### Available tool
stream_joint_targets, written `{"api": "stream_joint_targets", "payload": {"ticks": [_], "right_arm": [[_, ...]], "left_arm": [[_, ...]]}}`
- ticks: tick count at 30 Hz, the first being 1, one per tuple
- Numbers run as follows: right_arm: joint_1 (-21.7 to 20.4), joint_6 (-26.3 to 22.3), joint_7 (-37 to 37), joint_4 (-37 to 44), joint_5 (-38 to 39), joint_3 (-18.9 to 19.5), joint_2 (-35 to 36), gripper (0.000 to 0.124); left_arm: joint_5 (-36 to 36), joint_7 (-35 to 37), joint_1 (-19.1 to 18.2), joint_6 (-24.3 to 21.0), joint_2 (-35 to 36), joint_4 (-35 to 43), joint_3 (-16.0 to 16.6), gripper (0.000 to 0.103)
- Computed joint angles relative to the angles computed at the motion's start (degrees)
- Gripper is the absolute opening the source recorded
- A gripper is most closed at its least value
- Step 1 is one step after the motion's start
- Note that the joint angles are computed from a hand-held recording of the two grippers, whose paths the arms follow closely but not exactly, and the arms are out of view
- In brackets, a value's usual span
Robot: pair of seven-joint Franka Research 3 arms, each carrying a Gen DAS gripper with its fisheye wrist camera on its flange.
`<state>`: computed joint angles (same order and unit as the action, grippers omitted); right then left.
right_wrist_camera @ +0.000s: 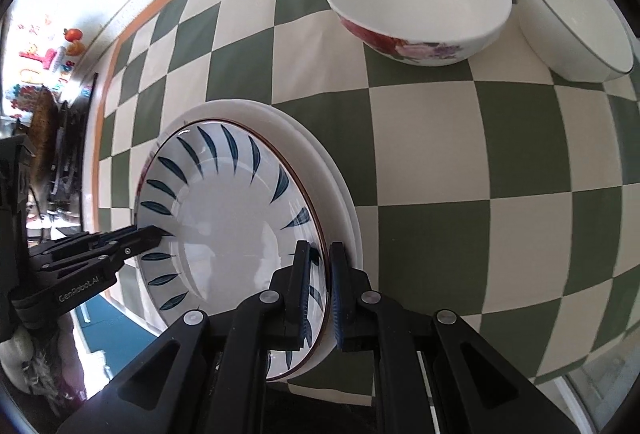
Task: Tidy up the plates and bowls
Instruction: 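Carry the blue-striped plate with both tools onto the pink-flower plate, then open both tools and lift them away from the plate stack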
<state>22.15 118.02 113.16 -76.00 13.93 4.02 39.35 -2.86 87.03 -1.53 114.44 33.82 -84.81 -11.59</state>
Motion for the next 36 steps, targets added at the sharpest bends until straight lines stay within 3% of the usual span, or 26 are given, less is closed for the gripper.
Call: {"api": "stream_joint_targets", "payload": {"ticks": [3, 12, 21, 24, 25, 26, 27, 28, 29, 30, 31, 36], "right_arm": [[0.7, -2.3, 0.4, 2.3, -1.4, -0.4, 1.0, 0.011], [0.7, -2.6, -0.1, 2.2, -2.0, -0.5, 0.6, 0.011], [1.2, -1.3, -1.3, -1.6, -2.8, -0.2, -4.8, 0.011], [2.2, -0.6, -1.9, -3.8, -4.4, -0.3, -8.4, 0.012], [2.5, -0.4, -1.7, -4.6, -4.7, -0.3, -9.6, 0.017], [2.6, -0.3, -1.3, -5.1, -4.9, -0.3, -10.6, 0.021], [2.8, -0.1, -1.1, -5.7, -5.2, -0.3, -11.7, 0.034], [2.9, 0.1, -0.9, -6.4, -5.5, -0.3, -13.2, 0.051], [3.0, 0.2, -0.8, -6.8, -5.8, -0.2, -14.2, 0.060], [3.1, 0.5, -0.5, -7.3, -6.2, -0.2, -15.3, 0.073], [3.4, 0.9, 0.1, -8.0, -7.3, -0.4, -16.8, 0.078], [4.4, -1.2, 2.3, -7.7, -11.2, -0.3, -20.3, 0.083]], "left_arm": [[1.0, -0.7, -0.6, 0.4, -0.5, -0.5, 0.2, 0.014], [0.8, -3.8, -0.6, 1.7, -2.5, -2.7, 0.5, 0.014], [1.6, -7.0, -1.2, 4.4, -12.4, -10.6, 0.6, 0.016], [0.6, -6.9, -1.2, 5.7, -16.6, -13.1, 0.5, 0.031], [0.3, -6.6, -1.1, 6.2, -17.7, -13.4, 0.6, 0.033], [0.4, -6.5, -1.2, 6.7, -19.1, -14.0, 0.7, 0.041], [0.8, -7.1, -1.8, 7.0, -19.5, -14.0, 0.7, 0.062], [0.7, -7.2, -1.9, 7.0, -20.4, -14.4, 0.8, 0.075], [0.3, -7.4, -1.9, 7.5, -21.4, -14.8, 0.8, 0.089], [0.4, -7.8, -2.0, 7.9, -22.0, -14.9, 1.0, 0.089], [0.4, -8.0, -2.1, 8.3, -23.2, -15.7, 1.1, 0.089], [-1.5, -7.6, -2.1, 7.7, -27.8, -17.6, 1.7, 0.094]]}}
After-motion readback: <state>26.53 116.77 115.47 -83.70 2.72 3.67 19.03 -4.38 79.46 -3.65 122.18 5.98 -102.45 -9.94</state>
